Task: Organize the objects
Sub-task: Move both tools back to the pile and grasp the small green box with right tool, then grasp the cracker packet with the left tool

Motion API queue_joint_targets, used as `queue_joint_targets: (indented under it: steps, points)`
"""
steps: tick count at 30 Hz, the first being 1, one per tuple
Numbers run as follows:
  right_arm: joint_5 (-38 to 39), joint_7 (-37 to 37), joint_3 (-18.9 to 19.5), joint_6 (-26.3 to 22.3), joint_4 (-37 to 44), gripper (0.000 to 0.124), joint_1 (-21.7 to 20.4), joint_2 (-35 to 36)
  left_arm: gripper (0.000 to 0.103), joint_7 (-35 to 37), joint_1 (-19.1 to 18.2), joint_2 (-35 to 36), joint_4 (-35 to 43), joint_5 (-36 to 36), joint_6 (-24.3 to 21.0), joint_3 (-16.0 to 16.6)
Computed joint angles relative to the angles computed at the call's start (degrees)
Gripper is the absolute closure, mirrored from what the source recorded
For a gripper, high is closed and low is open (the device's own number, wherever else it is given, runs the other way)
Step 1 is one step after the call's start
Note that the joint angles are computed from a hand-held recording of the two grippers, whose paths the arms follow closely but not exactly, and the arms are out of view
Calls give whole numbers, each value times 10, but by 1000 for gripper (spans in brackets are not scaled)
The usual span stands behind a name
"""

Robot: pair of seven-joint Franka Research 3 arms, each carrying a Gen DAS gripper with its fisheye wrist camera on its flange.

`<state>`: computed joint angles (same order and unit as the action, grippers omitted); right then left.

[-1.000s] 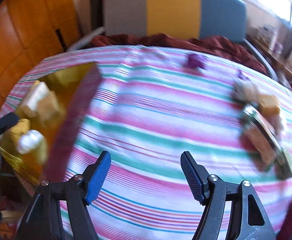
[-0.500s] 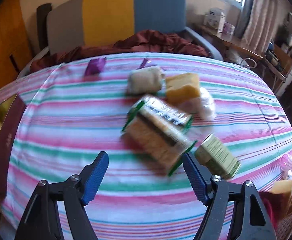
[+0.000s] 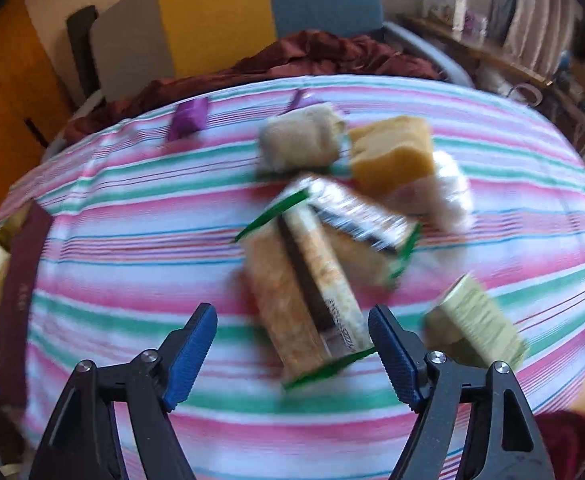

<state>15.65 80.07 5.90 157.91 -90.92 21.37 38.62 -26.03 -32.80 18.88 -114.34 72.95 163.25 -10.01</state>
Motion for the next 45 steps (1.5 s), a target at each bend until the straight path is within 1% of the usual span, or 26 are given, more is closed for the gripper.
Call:
queue_joint_targets:
  steps: [1, 2, 4, 5, 6, 7, 9, 10, 13, 15, 18, 19, 20, 22, 24, 25, 26, 27, 28, 31, 35, 38, 40, 41, 43, 45]
  points:
    - [16, -22, 21, 11, -16, 46, -16, -10, 39, 2, 0, 3, 2, -1, 1, 0]
    - [27, -37, 31, 29, -38, 46, -24, -24, 39, 8, 1, 6, 4, -6, 1, -1]
    - [29, -40, 21, 62, -71, 46, -19, -46, 39, 19, 2, 12, 9, -17, 6, -2]
    - [23, -32, 6, 83, -85, 46, -10, -56, 39, 21, 1, 16, 12, -20, 11, 0]
    - [6, -17, -20, 102, -94, 46, 7, -62, 39, 25, 0, 20, 15, -24, 14, 1]
    - [-15, 3, -51, 116, -100, 45, 26, -65, 39, 33, 0, 23, 18, -32, 16, 1]
    - [-68, 58, -129, 131, -100, 45, 75, -61, 39, 45, -5, 29, 24, -41, 21, 4]
    - [-86, 74, -149, 131, -92, 44, 83, -54, 39, 53, -7, 31, 28, -45, 21, 5]
    - [-113, 103, -166, 113, -74, 40, 73, -38, 39, 76, -13, 38, 35, -64, 23, 8]
    - [-113, 98, -142, 98, -61, 40, 41, -29, 39, 91, -15, 42, 38, -79, 25, 10]
    - [-111, 103, -123, 93, -56, 40, 15, -17, 39, 116, -18, 49, 44, -103, 26, 13]
    - [-108, 101, -116, 81, -56, 40, 6, -18, 39, 124, -20, 51, 47, -111, 24, 14]
    - [-108, 102, -112, 67, -49, 41, 2, -16, 39, 134, -20, 55, 50, -121, 24, 14]
    - [-115, 100, -110, 63, -45, 42, 0, -12, 39, 147, -23, 63, 58, -135, 31, 18]
    - [-116, 89, -97, 39, -35, 56, -9, -7, 39, 171, -23, 74, 70, -157, 28, 17]
    - [-121, 90, -100, 29, -32, 70, -5, -4, 39, 186, -22, 80, 77, -170, 31, 16]
    - [-130, 94, -106, 17, -27, 74, 1, -1, 39, 201, -20, 88, 85, -184, 35, 15]
    - [-138, 97, -111, 9, -24, 75, 6, 1, 39, 216, -22, 95, 92, -197, 34, 16]
    - [-144, 98, -111, 10, -25, 78, 7, 0, 39, 231, -23, 101, 99, -210, 32, 16]
    - [-141, 84, -96, 12, -32, 94, -4, -6, 39, 277, -21, 122, 120, -255, 37, 11]
    - [-156, 88, -107, 16, -41, 94, 6, -11, 39, 344, -10, 157, 156, -325, 38, -6]
    - [-168, 101, -118, 26, -49, 94, 16, -15, 39, 376, -13, 183, 192, -360, 42, -4]
    - [-180, 117, -131, 40, -59, 94, 29, -21, 39, 383, -24, 196, 215, -375, 44, 9]
    - [-184, 126, -137, 48, -65, 94, 33, -25, 39, 381, -31, 203, 225, -380, 55, 20]
    - [-182, 133, -134, 57, -71, 94, 28, -29, 38, 380, -42, 221, 252, -396, 66, 35]
    - [-175, 132, -128, 53, -58, 94, 18, -21, 37, 386, -46, 241, 282, -414, 73, 40]
